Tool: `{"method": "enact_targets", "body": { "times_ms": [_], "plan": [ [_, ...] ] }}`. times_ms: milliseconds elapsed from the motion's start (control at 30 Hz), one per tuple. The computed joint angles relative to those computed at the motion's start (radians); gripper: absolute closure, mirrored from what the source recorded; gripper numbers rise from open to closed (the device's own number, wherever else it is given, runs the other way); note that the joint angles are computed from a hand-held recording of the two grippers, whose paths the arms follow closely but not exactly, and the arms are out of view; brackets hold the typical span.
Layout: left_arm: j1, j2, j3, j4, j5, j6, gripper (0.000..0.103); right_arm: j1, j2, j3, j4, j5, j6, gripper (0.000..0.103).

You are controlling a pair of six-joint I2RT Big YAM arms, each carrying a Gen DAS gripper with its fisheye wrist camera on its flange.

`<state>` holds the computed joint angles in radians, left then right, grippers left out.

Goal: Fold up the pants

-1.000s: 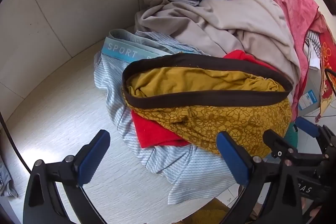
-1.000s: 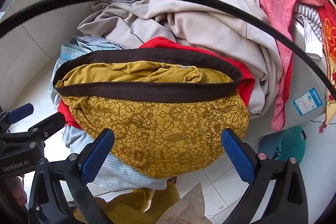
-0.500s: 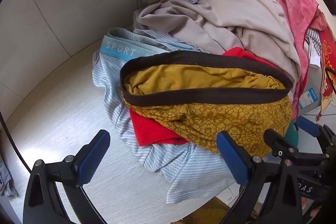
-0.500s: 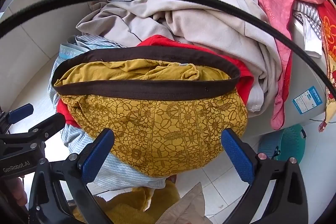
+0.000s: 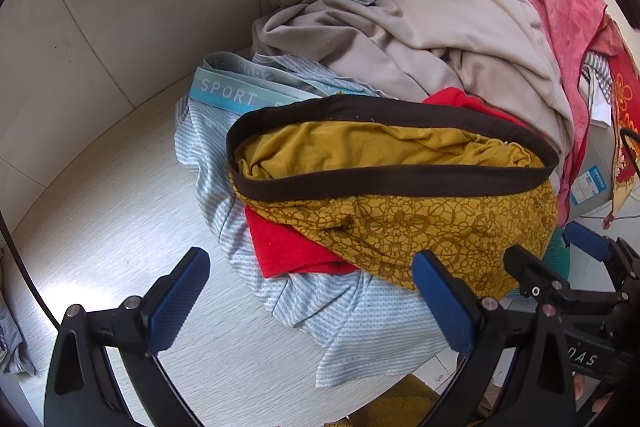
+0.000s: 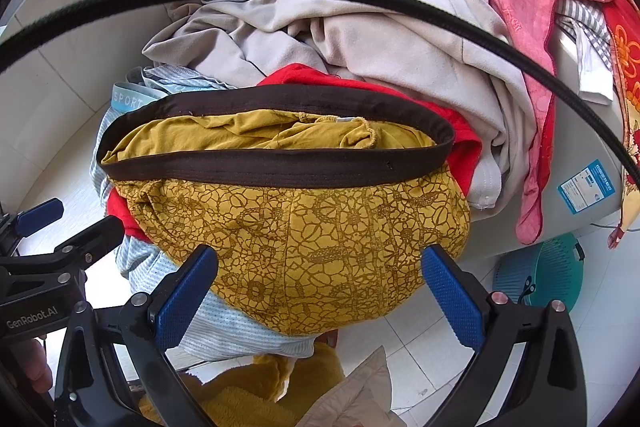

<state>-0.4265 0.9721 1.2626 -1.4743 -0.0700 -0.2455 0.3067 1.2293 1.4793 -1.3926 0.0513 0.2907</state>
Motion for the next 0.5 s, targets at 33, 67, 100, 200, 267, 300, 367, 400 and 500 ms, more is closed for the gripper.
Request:
{"method": "enact_targets", "body": {
  "times_ms": [33, 67, 100, 200, 267, 300, 367, 400, 500],
  "plan": [
    [-0.001, -0.003, -0.001, -0.002, 0.000, -0.002, 0.000, 0.000, 0.000, 0.001, 0.000, -0.001, -0.001, 0.000],
    [-0.002, -0.003, -0.002, -0.002, 0.000, -0.004, 0.000, -0.001, -0.001, -0.001, 0.000, -0.002, -0.002, 0.000],
    [-0.003, -0.004, -0.002, -0.004, -0.001, -0.004, 0.000, -0.001, 0.000, 0.000, 0.000, -0.002, -0.002, 0.000],
    [-0.014, -0.018, -0.023, 0.005, -0.005, -0.016, 0.000, -0.002, -0.001, -0.006, 0.003, -0.003, -0.002, 0.000],
    [-0.015, -0.021, -0.027, 0.006, -0.006, -0.016, 0.000, -0.004, -0.001, -0.007, 0.004, -0.004, -0.002, 0.000],
    [-0.014, -0.018, -0.024, 0.004, -0.006, -0.015, 0.000, -0.004, -0.003, -0.009, 0.004, -0.004, -0.001, 0.000],
    [-0.014, -0.018, -0.024, 0.004, -0.006, -0.016, 0.000, -0.004, -0.002, -0.009, 0.005, -0.004, -0.002, 0.000],
    [-0.014, -0.017, -0.023, 0.003, -0.007, -0.016, 0.000, -0.005, -0.002, -0.009, 0.005, -0.005, -0.002, 0.000],
    [-0.014, -0.016, -0.022, 0.003, -0.007, -0.015, 0.000, -0.005, 0.000, -0.005, 0.003, -0.006, -0.003, 0.000]
  ]
}}
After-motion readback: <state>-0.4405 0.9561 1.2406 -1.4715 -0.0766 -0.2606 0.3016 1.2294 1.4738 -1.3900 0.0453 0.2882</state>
